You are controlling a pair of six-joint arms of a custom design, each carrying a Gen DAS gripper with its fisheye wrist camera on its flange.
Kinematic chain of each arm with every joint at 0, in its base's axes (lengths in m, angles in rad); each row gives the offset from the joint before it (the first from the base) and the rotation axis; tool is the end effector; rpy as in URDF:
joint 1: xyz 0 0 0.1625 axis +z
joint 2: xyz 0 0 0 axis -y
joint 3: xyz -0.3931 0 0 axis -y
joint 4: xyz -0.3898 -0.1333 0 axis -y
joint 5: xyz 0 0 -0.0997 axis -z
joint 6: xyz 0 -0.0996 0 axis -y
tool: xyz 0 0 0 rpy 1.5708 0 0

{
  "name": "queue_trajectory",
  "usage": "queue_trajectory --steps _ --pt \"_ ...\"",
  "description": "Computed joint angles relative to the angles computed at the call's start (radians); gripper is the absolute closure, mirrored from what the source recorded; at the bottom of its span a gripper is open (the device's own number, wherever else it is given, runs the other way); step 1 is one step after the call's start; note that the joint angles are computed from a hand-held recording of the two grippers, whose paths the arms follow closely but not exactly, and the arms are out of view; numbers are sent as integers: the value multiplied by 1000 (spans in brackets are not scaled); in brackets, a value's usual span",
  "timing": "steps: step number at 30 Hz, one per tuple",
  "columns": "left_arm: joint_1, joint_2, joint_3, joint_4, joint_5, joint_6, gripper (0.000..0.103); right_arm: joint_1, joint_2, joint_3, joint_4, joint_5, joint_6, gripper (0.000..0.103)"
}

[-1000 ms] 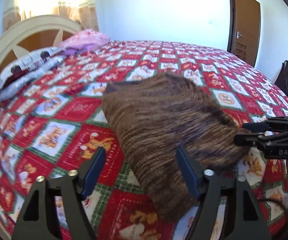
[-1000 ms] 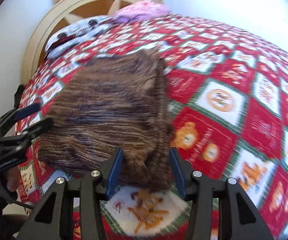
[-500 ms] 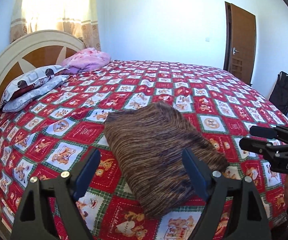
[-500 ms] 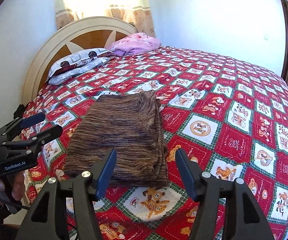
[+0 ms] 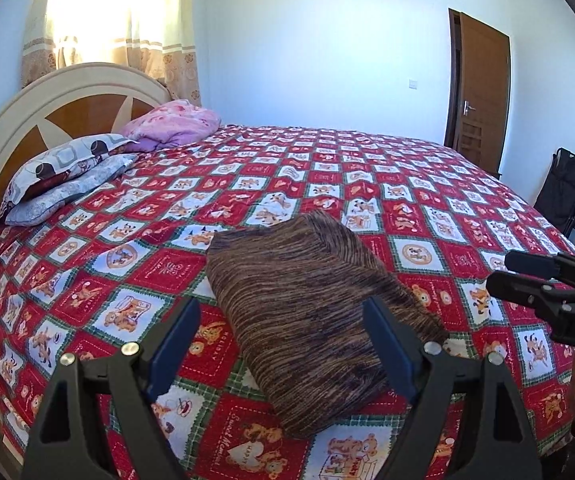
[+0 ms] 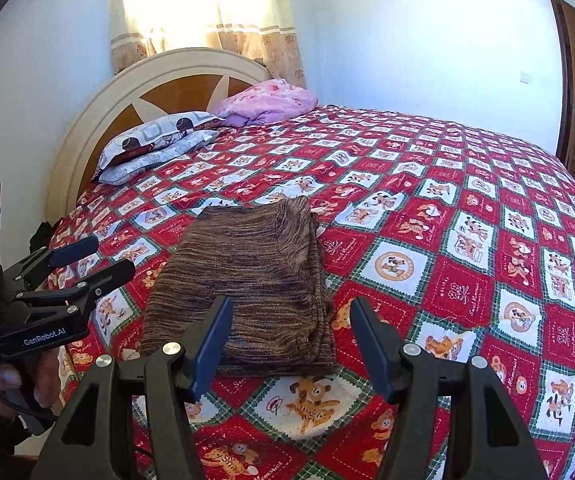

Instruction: Fold small clothes

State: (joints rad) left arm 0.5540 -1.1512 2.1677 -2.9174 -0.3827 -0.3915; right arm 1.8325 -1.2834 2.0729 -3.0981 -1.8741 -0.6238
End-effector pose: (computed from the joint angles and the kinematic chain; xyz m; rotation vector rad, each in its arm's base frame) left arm -0.2824 -0.4401 0.1872 0.4282 2.1056 -1.2047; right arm 0.2355 -0.4790 0.2594 0.9652 -2.3905 0.9078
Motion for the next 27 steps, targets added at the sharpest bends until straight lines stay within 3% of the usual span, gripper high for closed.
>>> queue_trajectory --steps 27 --pt "-1 -12 2 4 4 -1 17 20 5 6 5 -1 12 40"
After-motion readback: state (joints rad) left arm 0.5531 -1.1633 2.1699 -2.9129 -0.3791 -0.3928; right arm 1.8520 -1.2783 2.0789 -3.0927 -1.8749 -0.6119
